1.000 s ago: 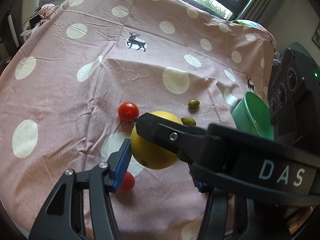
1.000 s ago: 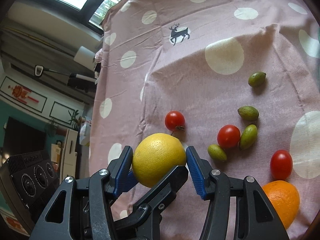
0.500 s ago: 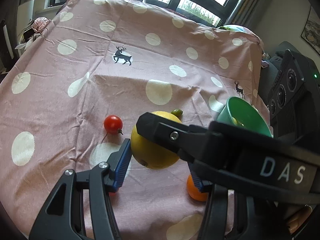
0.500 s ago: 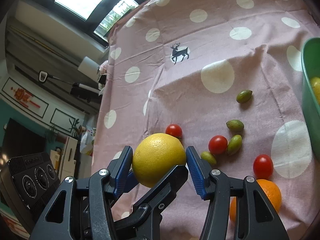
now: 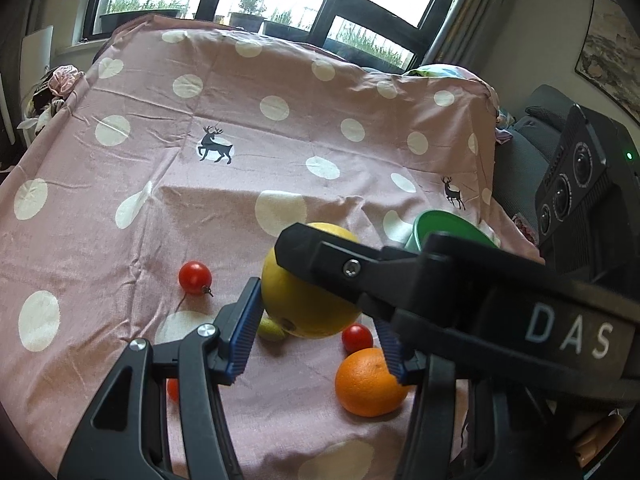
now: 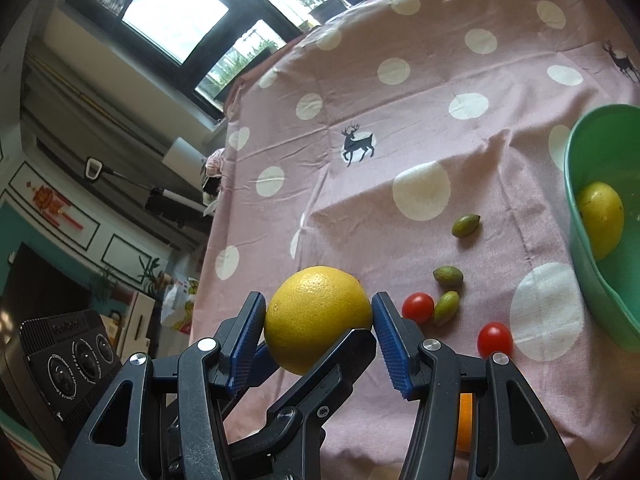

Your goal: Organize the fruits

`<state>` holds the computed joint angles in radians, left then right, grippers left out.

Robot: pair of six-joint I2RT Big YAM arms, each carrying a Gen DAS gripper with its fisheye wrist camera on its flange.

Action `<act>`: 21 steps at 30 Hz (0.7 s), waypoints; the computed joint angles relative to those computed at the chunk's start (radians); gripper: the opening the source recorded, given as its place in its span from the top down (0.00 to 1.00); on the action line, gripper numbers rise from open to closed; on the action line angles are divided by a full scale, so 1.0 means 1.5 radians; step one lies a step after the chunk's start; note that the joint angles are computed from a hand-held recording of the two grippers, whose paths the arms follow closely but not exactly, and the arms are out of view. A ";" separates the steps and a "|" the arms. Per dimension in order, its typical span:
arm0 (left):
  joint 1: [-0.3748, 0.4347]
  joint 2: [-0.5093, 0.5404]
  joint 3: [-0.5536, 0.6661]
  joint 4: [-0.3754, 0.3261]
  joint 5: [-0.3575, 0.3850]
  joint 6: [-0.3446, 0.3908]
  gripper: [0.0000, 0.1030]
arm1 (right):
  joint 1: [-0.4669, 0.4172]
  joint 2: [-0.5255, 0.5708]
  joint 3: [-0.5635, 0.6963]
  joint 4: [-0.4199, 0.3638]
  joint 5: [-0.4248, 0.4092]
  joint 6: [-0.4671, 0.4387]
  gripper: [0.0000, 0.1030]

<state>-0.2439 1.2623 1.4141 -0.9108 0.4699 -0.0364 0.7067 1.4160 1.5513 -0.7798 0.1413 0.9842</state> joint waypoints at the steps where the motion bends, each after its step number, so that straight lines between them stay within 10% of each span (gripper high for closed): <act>1: -0.003 -0.001 0.000 0.003 0.000 -0.001 0.49 | 0.000 -0.004 -0.003 0.001 0.005 0.000 0.44; 21: -0.038 -0.010 -0.007 0.050 0.038 -0.010 0.49 | 0.009 -0.057 -0.030 -0.011 0.094 0.016 0.44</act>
<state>-0.3004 1.2471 1.4036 -0.8351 0.5267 -0.0520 0.7195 1.3306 1.5063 -0.7964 0.2821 1.0077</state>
